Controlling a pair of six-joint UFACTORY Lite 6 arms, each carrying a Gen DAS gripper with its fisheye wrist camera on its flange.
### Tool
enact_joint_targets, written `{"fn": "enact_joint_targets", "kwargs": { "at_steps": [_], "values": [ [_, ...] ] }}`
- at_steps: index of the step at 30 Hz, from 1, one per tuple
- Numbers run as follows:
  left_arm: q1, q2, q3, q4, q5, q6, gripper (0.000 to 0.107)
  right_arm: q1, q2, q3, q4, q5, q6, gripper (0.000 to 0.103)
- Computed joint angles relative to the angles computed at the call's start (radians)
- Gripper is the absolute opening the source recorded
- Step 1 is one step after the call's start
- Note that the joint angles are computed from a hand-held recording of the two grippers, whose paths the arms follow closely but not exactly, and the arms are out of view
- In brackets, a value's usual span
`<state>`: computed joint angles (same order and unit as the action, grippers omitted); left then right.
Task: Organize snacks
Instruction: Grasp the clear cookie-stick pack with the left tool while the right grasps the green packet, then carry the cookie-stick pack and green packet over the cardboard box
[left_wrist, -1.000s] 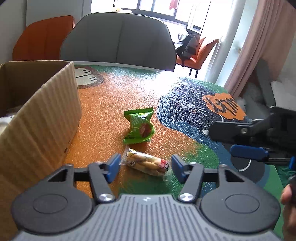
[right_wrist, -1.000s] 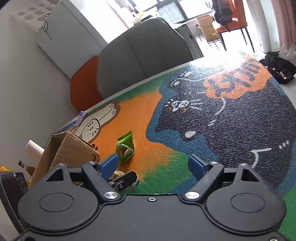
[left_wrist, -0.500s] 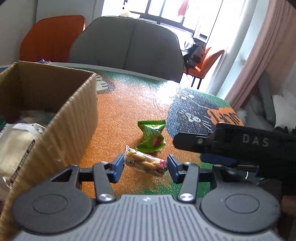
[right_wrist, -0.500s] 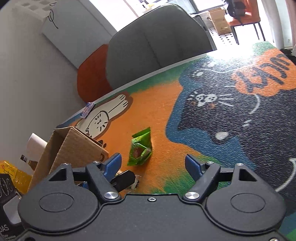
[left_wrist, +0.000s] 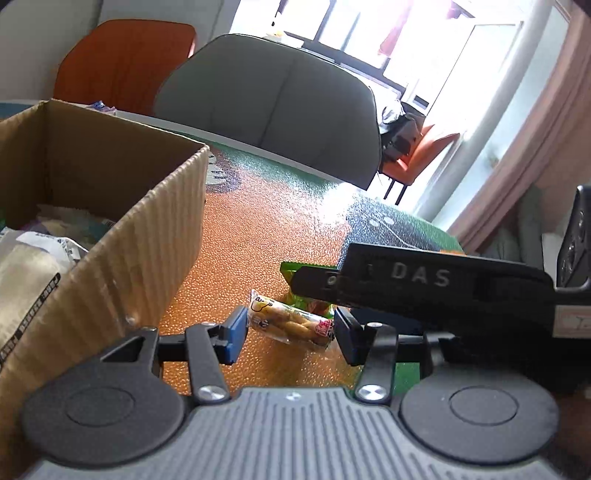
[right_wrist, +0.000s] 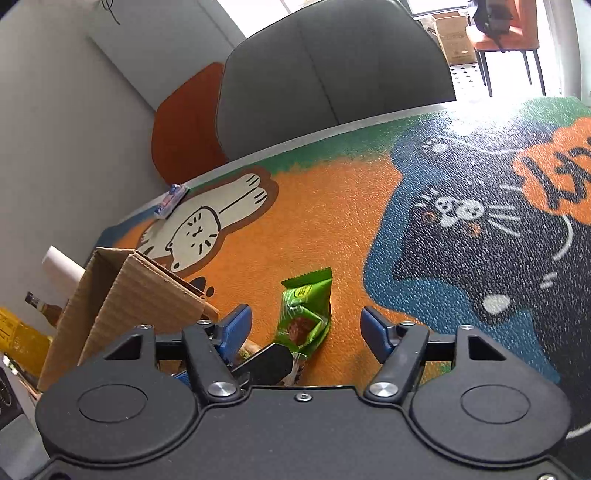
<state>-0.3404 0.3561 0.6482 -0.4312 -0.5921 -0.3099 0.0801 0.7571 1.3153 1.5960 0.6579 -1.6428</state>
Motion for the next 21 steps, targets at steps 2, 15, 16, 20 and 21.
{"fn": "enact_joint_targets", "kwargs": {
  "at_steps": [2,15,16,20,21],
  "values": [
    [0.005,0.000,-0.004,0.016,-0.004,-0.027,0.049,0.016,0.009,0.025,-0.029,-0.023,0.029,0.065],
    [0.022,-0.016,-0.019,0.099,0.002,-0.081,0.049,-0.001,-0.069,-0.046,0.005,-0.095,-0.017,0.024],
    [0.019,-0.023,-0.023,0.098,0.004,-0.079,0.049,-0.008,-0.082,-0.058,0.008,-0.093,-0.019,0.024],
    [0.004,-0.074,-0.047,0.075,0.009,-0.047,0.049,-0.034,-0.158,-0.130,0.048,-0.083,-0.061,0.024],
    [0.004,-0.086,-0.052,0.074,0.010,-0.041,0.049,-0.037,-0.172,-0.142,0.058,-0.081,-0.068,0.024]
  ]
}}
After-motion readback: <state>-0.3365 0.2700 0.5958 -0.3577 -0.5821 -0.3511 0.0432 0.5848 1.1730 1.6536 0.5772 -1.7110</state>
